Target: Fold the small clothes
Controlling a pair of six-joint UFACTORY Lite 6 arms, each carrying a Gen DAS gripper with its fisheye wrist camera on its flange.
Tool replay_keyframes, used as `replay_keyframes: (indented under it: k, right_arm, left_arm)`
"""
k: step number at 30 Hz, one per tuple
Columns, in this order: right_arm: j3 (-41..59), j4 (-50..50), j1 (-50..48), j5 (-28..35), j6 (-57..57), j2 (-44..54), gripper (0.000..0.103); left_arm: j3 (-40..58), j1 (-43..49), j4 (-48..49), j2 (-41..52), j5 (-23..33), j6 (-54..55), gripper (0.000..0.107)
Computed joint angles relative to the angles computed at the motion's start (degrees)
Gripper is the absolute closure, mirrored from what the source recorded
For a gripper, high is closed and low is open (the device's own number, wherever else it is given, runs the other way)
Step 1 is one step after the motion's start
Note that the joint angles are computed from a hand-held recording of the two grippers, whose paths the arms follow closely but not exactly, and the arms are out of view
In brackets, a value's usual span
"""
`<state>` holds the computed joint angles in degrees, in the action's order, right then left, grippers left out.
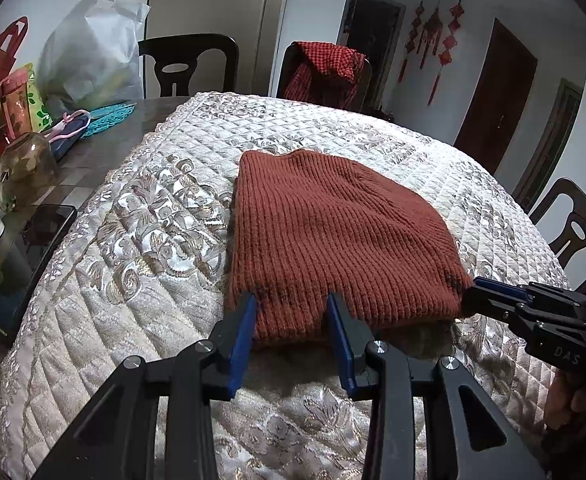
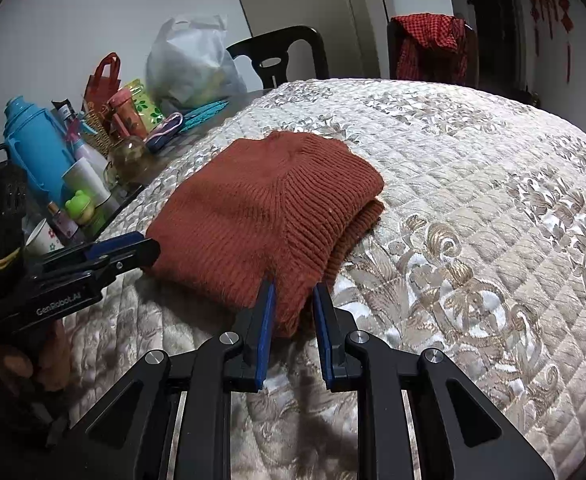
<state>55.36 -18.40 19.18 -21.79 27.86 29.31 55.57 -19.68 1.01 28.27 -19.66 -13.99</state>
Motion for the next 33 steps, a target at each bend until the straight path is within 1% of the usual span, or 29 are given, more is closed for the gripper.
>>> replay_keyframes:
  k: [2,10,14,17,19,24,29,33]
  right_arm:
    - [-1.01,0.64,0.34,-0.03,-0.97,-0.85,0.082]
    - [-4.28,3.58,0.67,-0.16,-4.23,-2.91,0.08]
    - [-4.63,6.18,1.12,0.47,-6.67,-2.75,0.073]
    - [-4.5,9.83,1.9,1.06,-10.21,-2.34,0.067]
    - [-4.15,12.83,2.49,1.5,-13.16,-1.75,0.066]
    - [-1.5,20.34,3.48,3.51,-20.29,0.84,0.066]
    - [0.02,25.59,4.31,4.62,-24.85,2.42,0.064]
    - [0.33,29.23,4.87,4.76,-28.37,2.73,0.063]
  left_arm:
    - [-1.02,-0.55,-2.47,-0.84,-0.08,2.06,0.063]
    - [-4.3,-2.39,-9.95,-2.13,-1.18,8.27,0.058]
    - [-4.35,-2.81,-11.52,-1.3,-1.0,9.51,0.055]
    - [-3.54,-2.83,-12.46,-0.07,-0.22,10.31,0.055]
    - [-3.01,-2.99,-14.58,0.85,0.21,12.11,0.055]
    - [-2.69,-3.13,-16.11,1.74,0.28,13.27,0.054]
    - [-2.77,-3.62,-17.75,1.87,-0.2,14.16,0.049]
    - [-1.78,-5.28,-24.42,2.85,-0.55,21.31,0.044]
